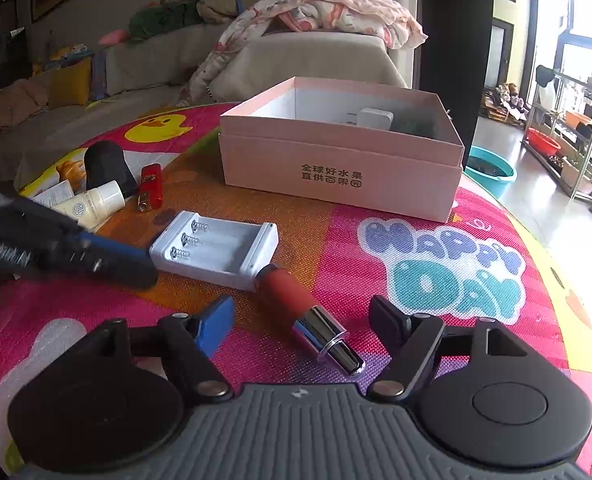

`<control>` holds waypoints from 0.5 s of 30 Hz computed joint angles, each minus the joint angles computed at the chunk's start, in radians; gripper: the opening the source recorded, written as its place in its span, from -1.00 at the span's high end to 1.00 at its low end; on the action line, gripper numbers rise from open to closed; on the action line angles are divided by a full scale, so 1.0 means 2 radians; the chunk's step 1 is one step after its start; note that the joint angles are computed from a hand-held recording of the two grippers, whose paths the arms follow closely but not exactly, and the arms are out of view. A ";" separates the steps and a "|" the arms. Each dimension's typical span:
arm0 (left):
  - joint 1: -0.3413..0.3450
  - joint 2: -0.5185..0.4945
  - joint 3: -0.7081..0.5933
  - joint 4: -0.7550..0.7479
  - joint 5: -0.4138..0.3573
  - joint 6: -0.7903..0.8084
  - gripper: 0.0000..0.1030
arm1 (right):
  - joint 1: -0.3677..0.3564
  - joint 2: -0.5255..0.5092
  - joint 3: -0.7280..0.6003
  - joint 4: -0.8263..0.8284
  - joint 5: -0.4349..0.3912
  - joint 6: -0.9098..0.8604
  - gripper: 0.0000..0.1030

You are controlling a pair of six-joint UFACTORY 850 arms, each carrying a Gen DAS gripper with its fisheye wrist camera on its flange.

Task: Organize rigid objects
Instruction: 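Grasp the white battery charger with the left gripper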

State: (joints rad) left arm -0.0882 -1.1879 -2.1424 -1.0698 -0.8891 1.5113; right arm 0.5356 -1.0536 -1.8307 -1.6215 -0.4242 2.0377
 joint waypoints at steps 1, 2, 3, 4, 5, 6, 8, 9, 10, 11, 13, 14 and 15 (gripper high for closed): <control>-0.002 0.020 0.034 -0.016 0.027 0.037 0.59 | 0.000 0.000 0.000 0.000 0.000 0.000 -0.47; -0.005 0.036 0.060 -0.036 0.052 0.073 0.59 | 0.000 0.000 0.000 0.003 -0.001 -0.003 -0.49; -0.008 0.051 0.088 -0.068 0.081 0.126 0.59 | 0.000 -0.001 -0.002 0.007 -0.002 -0.008 -0.50; -0.012 0.062 0.104 -0.088 0.107 0.163 0.59 | 0.000 -0.001 -0.003 0.010 -0.002 -0.009 -0.51; -0.015 0.063 0.107 -0.091 0.119 0.180 0.59 | 0.000 -0.001 -0.003 0.011 -0.002 -0.010 -0.52; -0.017 0.060 0.100 -0.077 0.120 0.176 0.59 | 0.000 -0.002 -0.003 0.014 -0.003 -0.011 -0.54; -0.020 0.043 0.069 -0.021 0.093 0.134 0.58 | 0.000 -0.002 -0.004 0.016 -0.003 -0.013 -0.55; -0.021 0.041 0.067 -0.015 0.084 0.138 0.59 | 0.000 -0.002 -0.004 0.016 -0.002 -0.012 -0.55; -0.021 0.037 0.061 -0.011 0.076 0.150 0.59 | 0.000 -0.002 -0.004 0.015 -0.002 -0.011 -0.55; -0.021 0.035 0.056 -0.003 0.066 0.150 0.59 | -0.001 0.000 -0.002 0.010 0.001 -0.005 -0.57; -0.021 0.020 0.029 0.027 0.027 0.126 0.43 | -0.002 0.001 0.001 0.001 0.008 0.007 -0.59; -0.020 0.016 0.021 0.034 0.015 0.123 0.31 | -0.003 0.002 0.003 -0.004 0.009 0.014 -0.59; -0.020 0.011 0.013 0.042 0.000 0.123 0.09 | -0.003 0.003 0.004 -0.009 0.011 0.020 -0.59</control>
